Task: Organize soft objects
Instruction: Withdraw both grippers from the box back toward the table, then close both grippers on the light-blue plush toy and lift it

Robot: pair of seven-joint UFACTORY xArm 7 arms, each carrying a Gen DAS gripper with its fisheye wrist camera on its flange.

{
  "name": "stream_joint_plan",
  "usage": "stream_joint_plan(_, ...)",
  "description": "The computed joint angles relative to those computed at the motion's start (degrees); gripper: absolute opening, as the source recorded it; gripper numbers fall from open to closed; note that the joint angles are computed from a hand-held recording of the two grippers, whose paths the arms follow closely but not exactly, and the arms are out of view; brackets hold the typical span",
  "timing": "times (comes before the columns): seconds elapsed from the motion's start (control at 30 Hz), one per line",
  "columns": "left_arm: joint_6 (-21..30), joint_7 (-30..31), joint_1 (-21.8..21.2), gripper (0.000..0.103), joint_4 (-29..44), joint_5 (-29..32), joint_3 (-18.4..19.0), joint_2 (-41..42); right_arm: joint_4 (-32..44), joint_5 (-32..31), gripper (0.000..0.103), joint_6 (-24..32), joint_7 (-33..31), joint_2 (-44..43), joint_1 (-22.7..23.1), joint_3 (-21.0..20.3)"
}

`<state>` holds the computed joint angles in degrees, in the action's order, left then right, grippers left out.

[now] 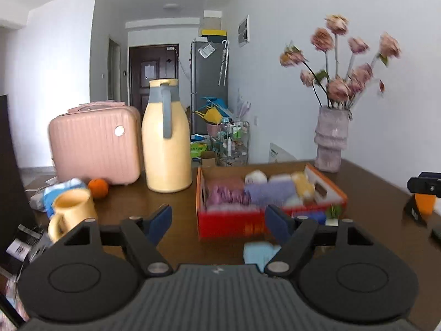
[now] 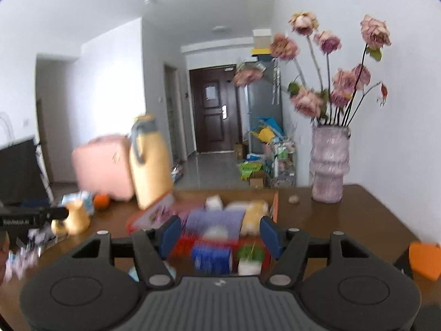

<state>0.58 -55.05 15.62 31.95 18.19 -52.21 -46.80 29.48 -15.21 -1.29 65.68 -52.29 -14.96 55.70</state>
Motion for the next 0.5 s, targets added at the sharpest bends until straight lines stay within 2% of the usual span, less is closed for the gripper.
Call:
stream_joint_plan(0.07,0.26,-3.03,-3.31,0.078,-4.6,-1.13,-1.62,-5.63,-2.89,0.77,0.063,0.75,2.55,-3.37,2.96,2.95)
stream_joint_plan(0.17,0.82,-6.28,-13.23,0.079,-11.24,-2.99,-0.22,-7.79,-6.11,2.35,0.063,2.16,8.51,-7.53,8.13,7.21)
stream_joint_plan(0.37,9.6,-13.34,-29.4,0.079,-17.85,-4.63,3.05,-9.27,-8.36,4.09,0.063,6.92,21.73,-10.18,16.99,14.43)
stream_joint_plan(0.43,9.22,-13.39,-30.79,0.079,-18.21,-3.18,4.54,-8.54,-8.52,4.1,0.063,6.69,24.91,-9.08,17.51,15.57)
stream_joint_plan(0.5,9.16,-14.29,-29.24,0.079,-17.23,-1.47,4.41,-7.38,-8.82,3.05,0.063,4.66,26.59,-7.95,16.67,15.97)
